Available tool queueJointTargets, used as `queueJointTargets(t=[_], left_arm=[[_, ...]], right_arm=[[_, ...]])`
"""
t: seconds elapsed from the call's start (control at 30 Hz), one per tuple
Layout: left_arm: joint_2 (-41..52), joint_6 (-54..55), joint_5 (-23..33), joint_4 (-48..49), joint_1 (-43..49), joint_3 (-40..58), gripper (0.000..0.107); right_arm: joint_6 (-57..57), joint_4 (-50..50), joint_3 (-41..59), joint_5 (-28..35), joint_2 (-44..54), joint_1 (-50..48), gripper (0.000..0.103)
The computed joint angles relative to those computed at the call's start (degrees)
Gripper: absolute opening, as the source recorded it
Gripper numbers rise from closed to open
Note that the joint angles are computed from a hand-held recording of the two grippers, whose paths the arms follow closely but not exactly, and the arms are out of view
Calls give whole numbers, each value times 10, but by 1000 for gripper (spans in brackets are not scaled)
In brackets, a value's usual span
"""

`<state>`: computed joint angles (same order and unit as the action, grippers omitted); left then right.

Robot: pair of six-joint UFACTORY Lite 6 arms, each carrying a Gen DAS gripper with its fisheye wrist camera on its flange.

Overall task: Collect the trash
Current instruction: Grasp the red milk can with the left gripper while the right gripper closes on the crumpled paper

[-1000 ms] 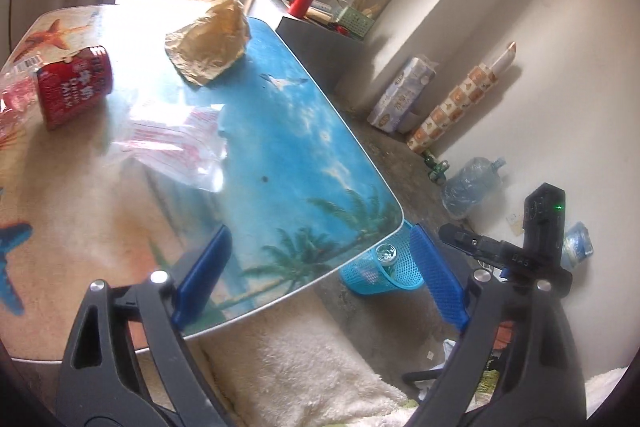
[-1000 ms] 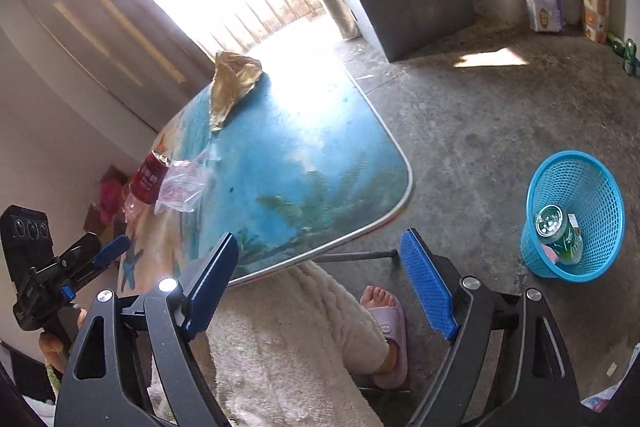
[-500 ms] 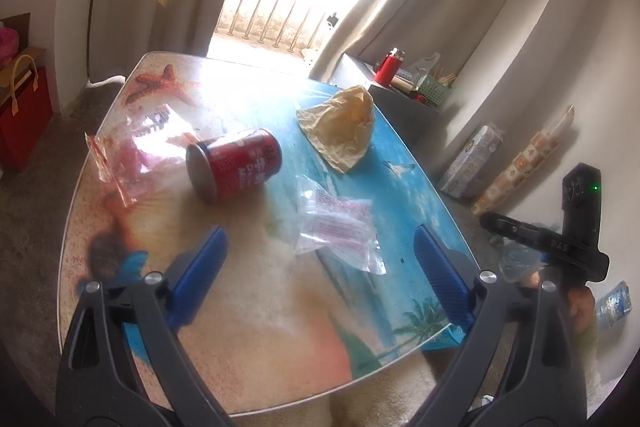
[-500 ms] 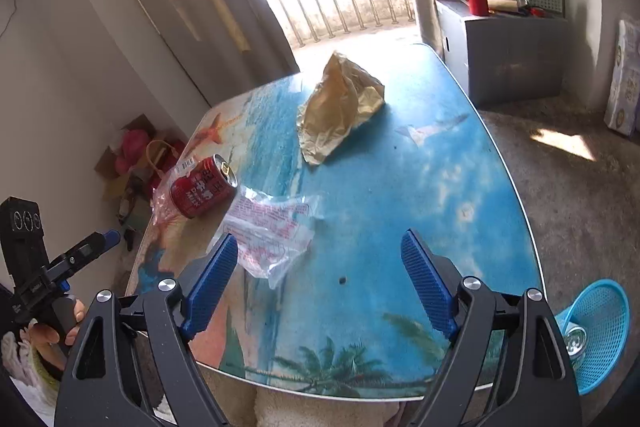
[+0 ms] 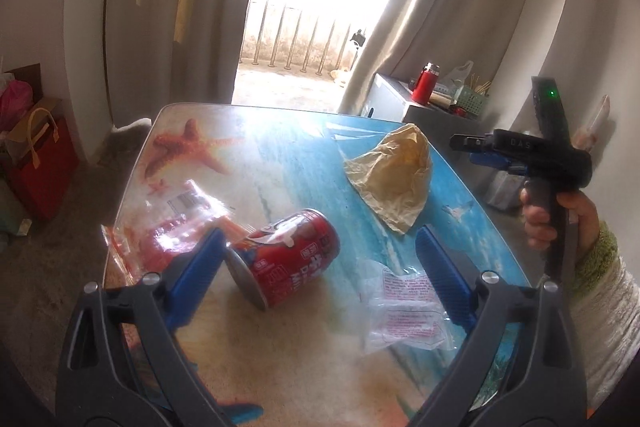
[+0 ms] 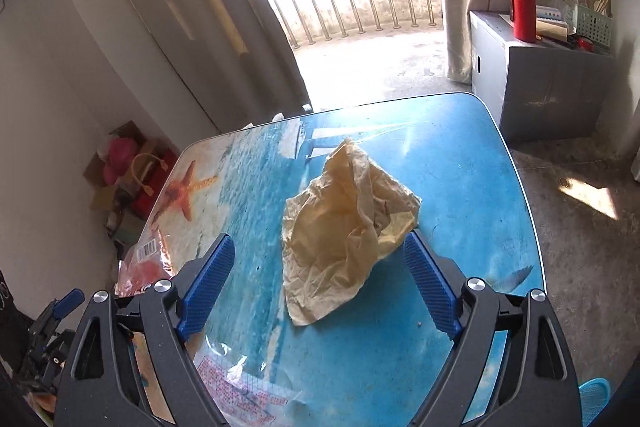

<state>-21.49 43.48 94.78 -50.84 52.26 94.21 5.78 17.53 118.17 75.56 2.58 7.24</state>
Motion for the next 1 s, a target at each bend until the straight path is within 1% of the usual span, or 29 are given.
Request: queueJointTargets(t=[0.07, 0.13, 0.23, 0.37, 0.43, 0.6, 0.7, 0.73, 0.83, 0.93, 1.0], left_arm=[[-9, -17, -70, 58, -86, -19, 92], [-17, -21, -121, 116, -165, -38, 92], [-26, -31, -197, 207, -275, -72, 92], [-21, -72, -270, 333, -396, -118, 92], [-11, -88, -285, 367, -418, -130, 92], [11, -110, -292, 391, -437, -137, 91], [14, -129, -296, 417, -464, -139, 83], [13, -139, -299, 431, -475, -141, 81], [3, -159, -306, 471, -511, -148, 77], [-11, -184, -309, 517, -552, -158, 75], [-16, -205, -308, 547, -580, -161, 74]], right_arm=[[6, -12, 27, -3, 47, 2, 84], [10, -27, 47, -6, 87, 11, 84], [0, -43, 45, -18, 117, 26, 84], [-16, -46, 52, -22, 154, 35, 84], [-21, -57, 48, -27, 164, 43, 84], [-30, -78, 29, -44, 178, 59, 84], [-38, -89, 3, -62, 172, 66, 84], [-39, -95, -9, -70, 167, 69, 84], [-33, -129, -40, -92, 150, 85, 77], [-30, -162, -53, -101, 142, 95, 69], [-33, -174, -64, -107, 133, 98, 60]])
